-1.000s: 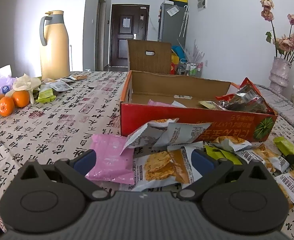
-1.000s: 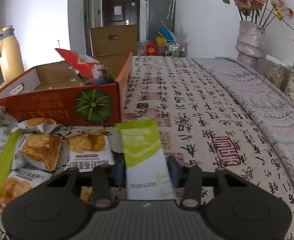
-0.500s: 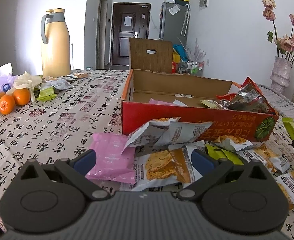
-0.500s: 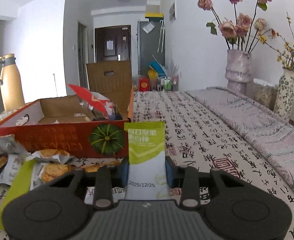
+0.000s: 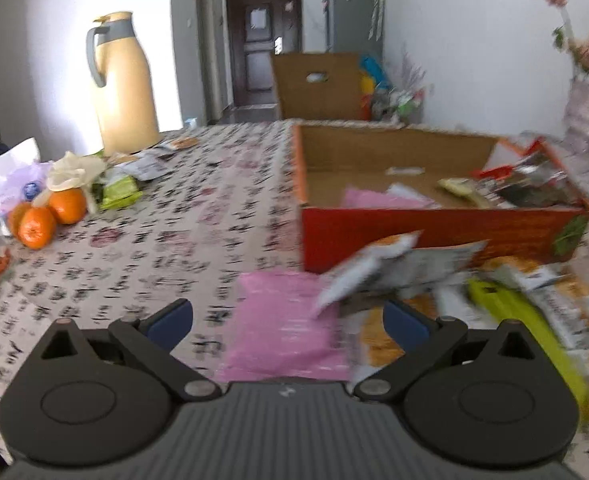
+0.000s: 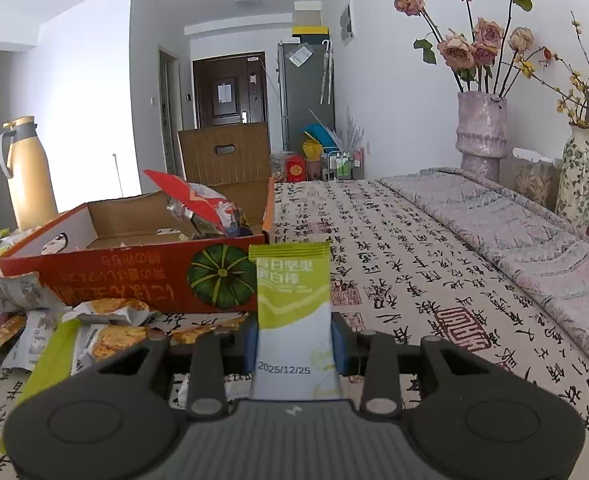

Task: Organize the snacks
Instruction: 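Grasp the pink packet with the left gripper while the right holds the green packet, then carry both packets over the box and release them inside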

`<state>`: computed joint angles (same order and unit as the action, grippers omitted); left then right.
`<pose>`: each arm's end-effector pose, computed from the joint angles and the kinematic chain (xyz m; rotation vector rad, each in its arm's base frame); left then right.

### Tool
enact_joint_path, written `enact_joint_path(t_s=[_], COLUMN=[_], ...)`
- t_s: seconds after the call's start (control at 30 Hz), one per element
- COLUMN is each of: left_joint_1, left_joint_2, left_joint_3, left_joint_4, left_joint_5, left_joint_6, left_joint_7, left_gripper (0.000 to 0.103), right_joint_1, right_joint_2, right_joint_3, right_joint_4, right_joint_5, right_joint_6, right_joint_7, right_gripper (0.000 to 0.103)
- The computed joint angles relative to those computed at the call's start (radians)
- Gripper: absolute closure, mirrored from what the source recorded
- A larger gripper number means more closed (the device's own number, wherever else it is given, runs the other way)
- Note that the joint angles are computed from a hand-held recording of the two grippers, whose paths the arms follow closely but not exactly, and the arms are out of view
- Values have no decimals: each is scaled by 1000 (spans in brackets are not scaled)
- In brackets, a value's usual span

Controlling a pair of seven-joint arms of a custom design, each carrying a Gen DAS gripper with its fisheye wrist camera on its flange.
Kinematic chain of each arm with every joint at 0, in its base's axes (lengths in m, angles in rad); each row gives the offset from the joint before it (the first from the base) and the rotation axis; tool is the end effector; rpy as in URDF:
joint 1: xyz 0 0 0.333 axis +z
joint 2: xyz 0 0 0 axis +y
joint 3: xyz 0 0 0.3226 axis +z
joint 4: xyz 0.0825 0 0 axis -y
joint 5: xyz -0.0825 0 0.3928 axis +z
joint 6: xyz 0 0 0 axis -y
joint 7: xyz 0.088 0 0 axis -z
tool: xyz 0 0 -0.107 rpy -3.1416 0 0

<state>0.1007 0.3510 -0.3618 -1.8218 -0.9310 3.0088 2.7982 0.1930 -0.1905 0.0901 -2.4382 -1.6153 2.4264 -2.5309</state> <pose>0.6759 -0.0930 0.4288 -1.2043 2.1104 -1.0235 0.4675 0.1324 0.3967 -1.0275 2.0311 -1.2079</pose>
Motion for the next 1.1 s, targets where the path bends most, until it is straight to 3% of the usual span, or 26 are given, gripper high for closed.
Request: enact_joint_path(t_s=[0.07,0.23,0.33,0.4,0.47,0.6,0.93,1.1], left_joint_1=[-54,-85,-133,-162,-146,-87,-41,27], left_joint_2=[18,55,74,90,103,114,71,26], left_joint_3=[73,110,165,200,187,123,73,3], left_joint_4=[25,66,81,94,114,135,60,1], left_joint_5=[108,264,381,451,473,468,420,319], left_joint_6=[-23,-47,-62,-67,-95,-136,-76,-42], left_joint_7=[-116,-241,-364,-453,-497,-493,-398,-275], left_gripper=[0,0,1,15,17,41,41,41], right_joint_1=[-1,-5,-6,-8,-10,-12,-15,-13], right_joint_2=[-1,2,3,2,2,2,0,-1], right_joint_3=[-2,-5,-6,-8,-9,-11,-12,-9], right_joint_4=[-1,0,1,1,0,0,-5,-8], right_joint_5=[2,6,4,2,-2,-10,-27,-30], right_joint_6=[4,18,23,29,34,47,54,44], right_joint_7=[1,5,7,9,13,18,41,52], right_gripper=[68,68,68,68,68,68,68,68])
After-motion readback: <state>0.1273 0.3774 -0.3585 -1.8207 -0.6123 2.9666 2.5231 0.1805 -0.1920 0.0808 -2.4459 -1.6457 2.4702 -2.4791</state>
